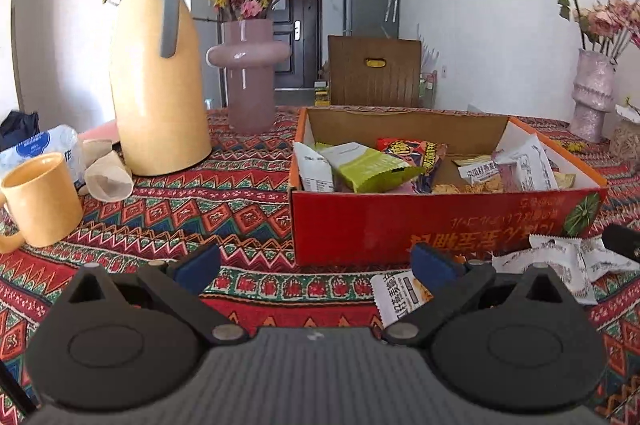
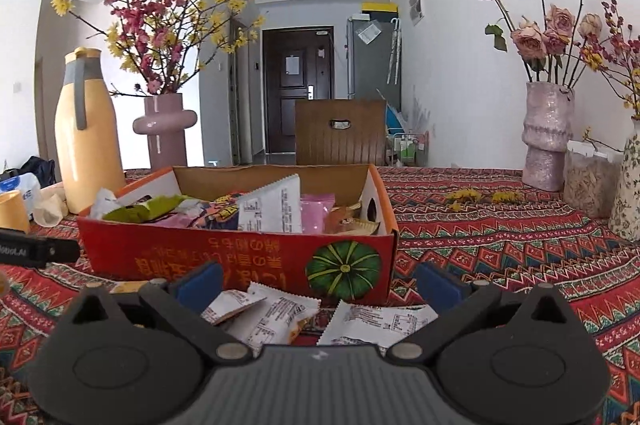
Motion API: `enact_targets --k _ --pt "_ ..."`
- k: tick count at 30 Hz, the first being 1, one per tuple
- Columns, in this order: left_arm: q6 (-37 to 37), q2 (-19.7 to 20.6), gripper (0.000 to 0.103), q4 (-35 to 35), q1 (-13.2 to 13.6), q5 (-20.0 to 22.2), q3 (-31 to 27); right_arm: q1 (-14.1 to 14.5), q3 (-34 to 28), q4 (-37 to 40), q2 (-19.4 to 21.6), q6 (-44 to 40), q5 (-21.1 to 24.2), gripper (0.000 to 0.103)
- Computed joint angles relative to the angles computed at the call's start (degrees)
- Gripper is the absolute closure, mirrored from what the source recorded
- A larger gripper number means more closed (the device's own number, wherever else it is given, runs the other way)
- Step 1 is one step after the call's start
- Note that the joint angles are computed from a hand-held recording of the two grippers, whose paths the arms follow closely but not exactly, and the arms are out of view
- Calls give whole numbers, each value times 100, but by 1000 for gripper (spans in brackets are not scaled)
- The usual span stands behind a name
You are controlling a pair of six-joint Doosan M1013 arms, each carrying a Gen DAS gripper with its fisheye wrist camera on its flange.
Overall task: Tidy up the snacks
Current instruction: 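Move both tools back down over the packets beside the box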
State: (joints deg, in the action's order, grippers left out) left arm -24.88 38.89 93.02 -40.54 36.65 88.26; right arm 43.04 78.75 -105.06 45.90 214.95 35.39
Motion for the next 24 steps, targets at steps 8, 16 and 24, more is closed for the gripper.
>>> enact_targets --k 8,16,24 --pt "110 27 0 -185 37 -156 -32 -45 -45 218 18 -91 -153 0" --pt "66 17 0 -251 65 -230 -20 -97 -50 752 -40 -199 -195 0" --pt "-52 4 0 -247 78 -244 1 -237 -503 3193 47 -2668 -154 0"
